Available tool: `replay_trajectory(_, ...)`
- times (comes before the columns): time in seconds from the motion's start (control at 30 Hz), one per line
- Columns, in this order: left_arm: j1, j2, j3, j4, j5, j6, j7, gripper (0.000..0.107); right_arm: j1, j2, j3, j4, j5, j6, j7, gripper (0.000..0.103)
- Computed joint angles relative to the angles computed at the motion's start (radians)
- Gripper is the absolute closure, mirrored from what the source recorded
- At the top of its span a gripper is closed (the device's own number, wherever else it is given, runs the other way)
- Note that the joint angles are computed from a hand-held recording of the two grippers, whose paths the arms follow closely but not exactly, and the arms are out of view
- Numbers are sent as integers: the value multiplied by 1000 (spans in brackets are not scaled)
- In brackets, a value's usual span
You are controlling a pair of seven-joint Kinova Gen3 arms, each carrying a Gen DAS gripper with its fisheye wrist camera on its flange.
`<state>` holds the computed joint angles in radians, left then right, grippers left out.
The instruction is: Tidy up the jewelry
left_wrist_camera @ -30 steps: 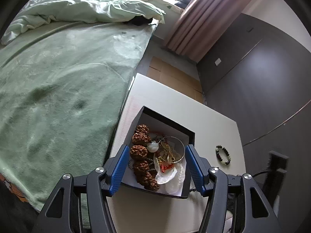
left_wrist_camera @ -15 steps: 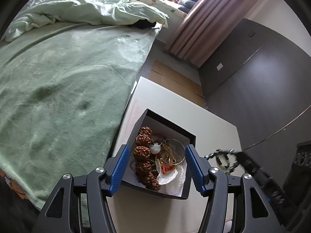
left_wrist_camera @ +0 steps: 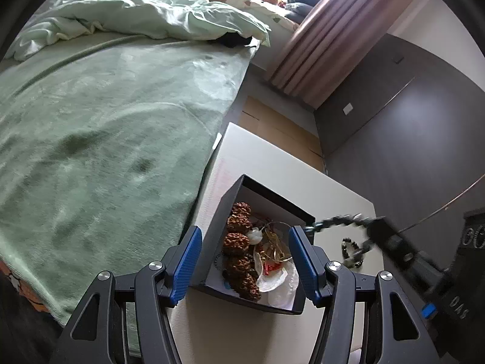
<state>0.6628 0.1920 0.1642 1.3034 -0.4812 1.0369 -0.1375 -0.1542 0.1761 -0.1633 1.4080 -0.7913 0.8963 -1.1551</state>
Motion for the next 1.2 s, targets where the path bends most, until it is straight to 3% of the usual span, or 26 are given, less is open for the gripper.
replay_trajectory(0.07,-2,-4,-1,5,1,0,0,47,-36,36,21,-54,45,61,-52,91)
replay_trajectory(0.13,-2,-4,-1,5,-2,0,3,47,-36,48,3,-75,99,80,-103,77)
replay_trajectory(0.17,0,-3,0,2,-5,4,5,47,-37,41,2,-69,112,73,-107,64)
replay_trajectory(0.2,3,-2,0,-1,-10,7,7,47,-39,31,3,-60,127,59,-111,61)
replay_trajectory(0.43,29,38,2,-79,-24,44,-46,47,6,-2,30,-35,140,70,-117,59)
replay_trajectory(0.5,49,64,-2,-126,-36,73,-73,47,23,-8,40,-32,140,74,-121,48)
replay_trajectory(0.8,122,193,-38,-357,10,167,-259,47,134,-23,89,-5,66,111,-61,47)
replay_trajectory(1.2,178,423,-88,-735,155,321,-559,47,221,-45,139,24,101,126,-23,47)
